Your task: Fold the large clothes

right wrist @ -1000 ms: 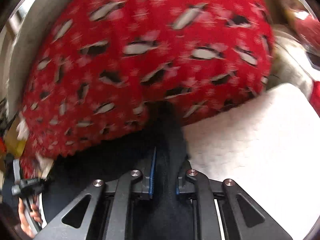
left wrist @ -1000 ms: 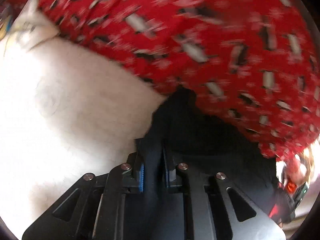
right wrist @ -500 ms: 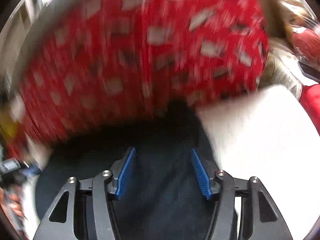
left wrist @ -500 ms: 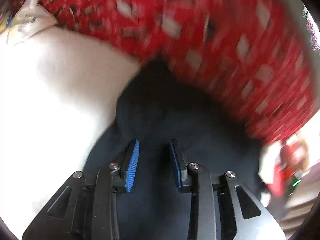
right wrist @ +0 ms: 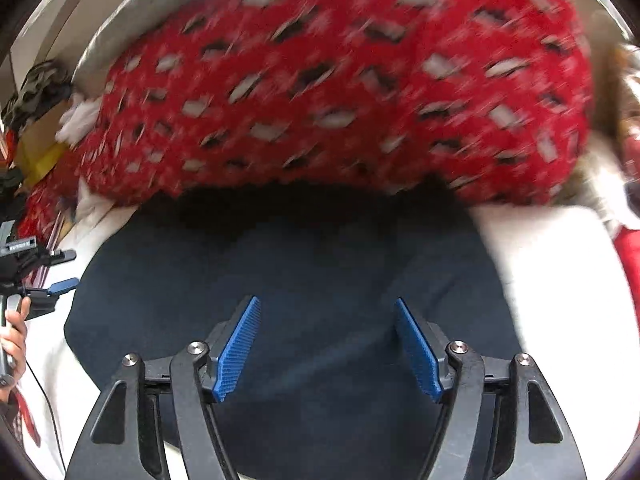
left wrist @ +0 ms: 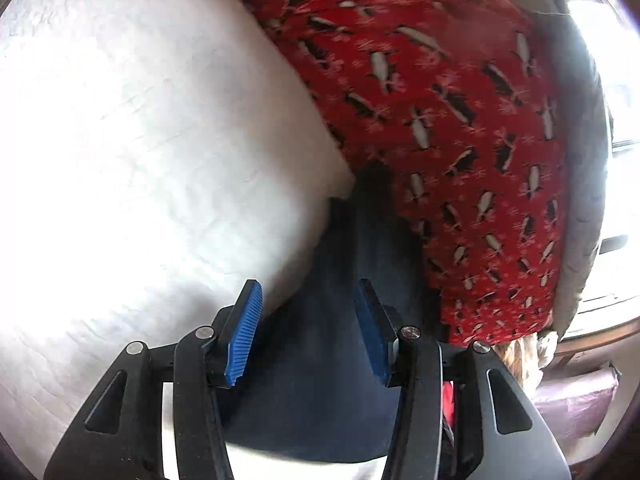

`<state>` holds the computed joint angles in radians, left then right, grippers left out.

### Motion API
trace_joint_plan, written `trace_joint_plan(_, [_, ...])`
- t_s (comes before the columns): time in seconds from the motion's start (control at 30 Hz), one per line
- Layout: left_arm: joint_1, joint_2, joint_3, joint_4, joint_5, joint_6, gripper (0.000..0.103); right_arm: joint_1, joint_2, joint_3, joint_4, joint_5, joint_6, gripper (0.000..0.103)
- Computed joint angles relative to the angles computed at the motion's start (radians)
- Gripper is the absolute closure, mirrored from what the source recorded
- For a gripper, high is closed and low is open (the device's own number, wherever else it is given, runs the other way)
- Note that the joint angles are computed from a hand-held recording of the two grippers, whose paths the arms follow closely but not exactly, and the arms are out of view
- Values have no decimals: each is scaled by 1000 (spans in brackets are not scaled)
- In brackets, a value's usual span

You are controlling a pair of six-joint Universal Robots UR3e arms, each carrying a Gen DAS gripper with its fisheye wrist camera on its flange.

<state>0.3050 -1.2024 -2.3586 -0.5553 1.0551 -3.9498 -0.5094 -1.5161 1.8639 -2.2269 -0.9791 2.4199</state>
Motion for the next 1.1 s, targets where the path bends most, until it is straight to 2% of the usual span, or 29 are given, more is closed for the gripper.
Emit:
trace_joint_plan(0.03, [-30, -20, 18, 1, 1, -9, 52, 28, -2, 9, 2, -40, -27, 29])
trace_joint_plan(0.07, [-61, -33, 37, -6, 14, -30, 48, 83, 38, 48, -80, -115, 30, 27])
trace_joint_plan(0.1, [-53, -20, 22, -26, -21, -15, 39, 118, 65, 96, -190, -164, 41, 26])
trace_joint_plan(0.17, [-65, -63, 4, 6, -91, 17, 32, 128, 45, 248, -452, -163, 14, 25])
trace_joint_plan(0.23, [-145, -147, 89, 23, -44, 19, 18, 125, 55, 258, -480, -154, 47, 24])
trace_joint_plan(0.33, [-232, -236, 176, 58, -53, -5, 18, 115, 11, 276, -451, -141, 51, 24])
trace_joint_plan(0.37, [-271, -263, 212, 66, -26, -16, 18, 116, 17, 265, -451, -141, 51, 24])
trace_joint_plan(0.4, [-315, -283, 258, 57, 13, -14, 26, 113, 27, 272, -470, -139, 49, 24])
trace_joint_plan(0.43, [-360, -313, 324, 33, 55, -4, 49, 81, 0, 307, -466, -122, 22, 23])
trace_joint_plan(0.5, [-406, -354, 389, 37, 64, -4, 77, 88, 4, 317, -486, -122, 32, 23])
trace_joint_plan(0.53, [-420, -378, 405, 85, 59, -36, 79, 94, 18, 308, -494, -123, 38, 23])
trace_joint_plan(0.6, [-466, -407, 475, 97, 98, -78, 82, 89, 5, 305, -478, -116, 40, 23])
trace_joint_plan(0.8, [-591, -554, 792, 14, 204, -122, 84, 47, -55, 291, -378, -97, 8, 23])
trace_joint_plan(0.9, [-646, -602, 896, -33, 250, -119, 84, -90, -185, 352, -337, -1, -47, 23])
trace_joint_plan(1.0, [-713, -720, 1096, -104, 295, -120, 85, -225, -253, 391, -355, 33, -75, 22])
trace_joint_plan(1.03, [-728, -735, 1123, -119, 305, -116, 85, -252, -254, 394, -361, 35, -79, 21])
trace_joint_plan(1.1, [-766, -807, 1248, -176, 323, -114, 85, -286, -198, 395, -429, -30, -65, 21])
